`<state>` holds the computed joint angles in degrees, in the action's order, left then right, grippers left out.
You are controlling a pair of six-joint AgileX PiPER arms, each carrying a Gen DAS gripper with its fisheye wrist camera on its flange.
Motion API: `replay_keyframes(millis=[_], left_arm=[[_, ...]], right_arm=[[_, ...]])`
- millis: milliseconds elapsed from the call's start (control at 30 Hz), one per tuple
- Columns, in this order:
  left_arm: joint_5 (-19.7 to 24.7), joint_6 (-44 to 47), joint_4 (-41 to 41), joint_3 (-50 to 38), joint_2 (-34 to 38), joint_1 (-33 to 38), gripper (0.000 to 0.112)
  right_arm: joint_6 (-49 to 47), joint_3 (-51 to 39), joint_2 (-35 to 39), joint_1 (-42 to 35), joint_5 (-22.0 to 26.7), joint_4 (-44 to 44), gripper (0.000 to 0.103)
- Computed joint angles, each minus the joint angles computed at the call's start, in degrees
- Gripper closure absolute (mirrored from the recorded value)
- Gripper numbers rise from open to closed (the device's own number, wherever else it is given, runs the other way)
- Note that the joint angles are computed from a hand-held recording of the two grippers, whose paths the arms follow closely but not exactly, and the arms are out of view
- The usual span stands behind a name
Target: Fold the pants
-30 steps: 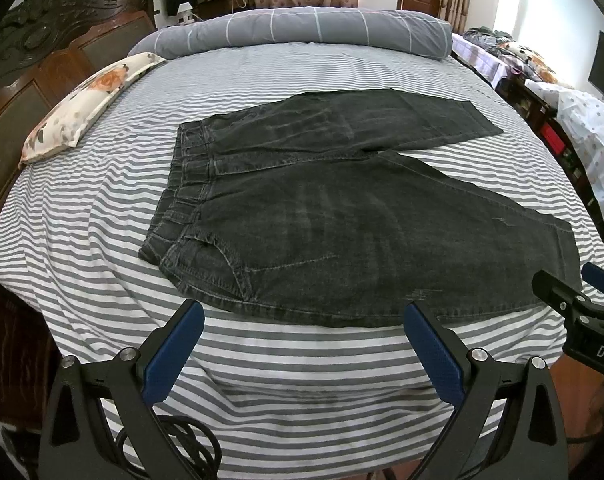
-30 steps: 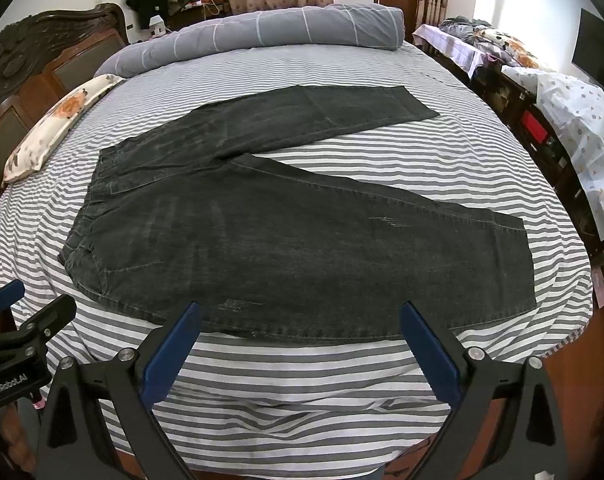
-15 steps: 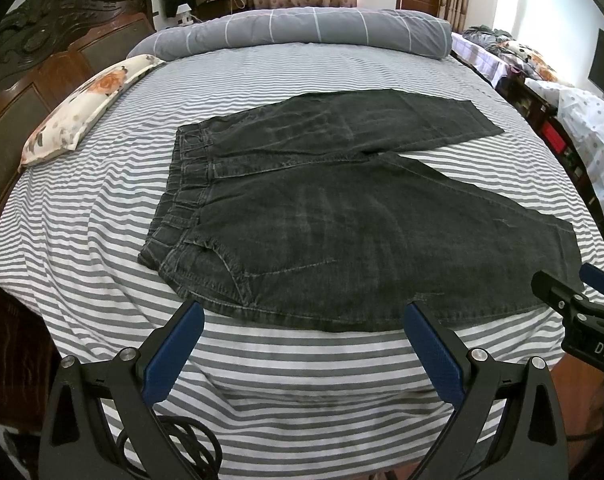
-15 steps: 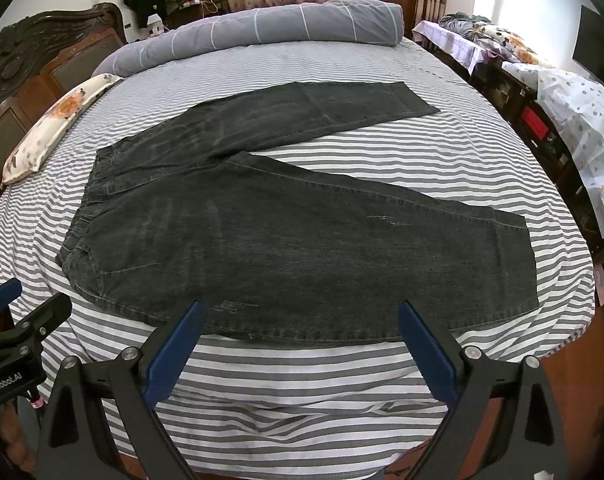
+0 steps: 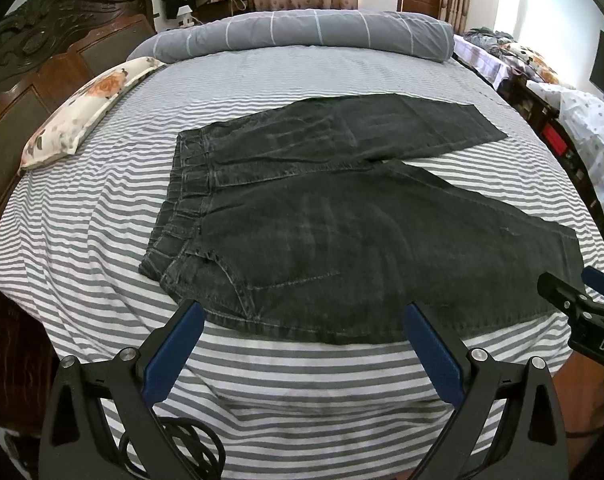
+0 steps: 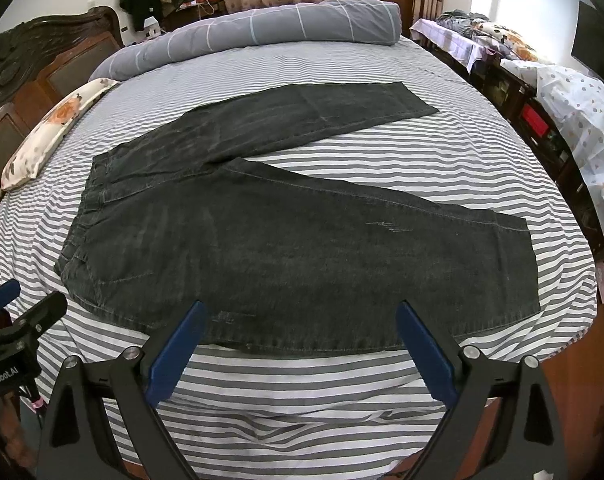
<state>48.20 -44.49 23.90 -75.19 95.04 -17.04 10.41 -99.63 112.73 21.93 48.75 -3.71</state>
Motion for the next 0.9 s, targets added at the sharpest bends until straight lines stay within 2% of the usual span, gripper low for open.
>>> replay_keyframes(millis=[367,633,733,833,900], left_arm=[[-1.28,1.41,-0.24,-0.63,1.7,1.76,0.013],[-3.3,3.92,-1.1,-0.72,2.81,3.97,0.014],[-4.82,5.45,-0.96,-1.21,3.28,6.52,0.016],[-5.67,8.83,-2.52,-3.14,4.74,10.14,0.021],[-6.01,13.45,-6.06,-6.39,6.95,14.39,0.033]], right_arm=[[0.2,-1.91,2.08,-0.57,1.16,-0.07,0.008],[-1.78,-1.01,2.23,-1.74,-1.37,2.84,0.008],[-2.31,-2.59,3.34,-1.98,-0.88,3.15,0.008],[-3.43,-5.94,5.38,-1.91,0.92,3.4,0.008],[-5.31,-8.74,7.01,-2.6,1.62,6.64,0.008]])
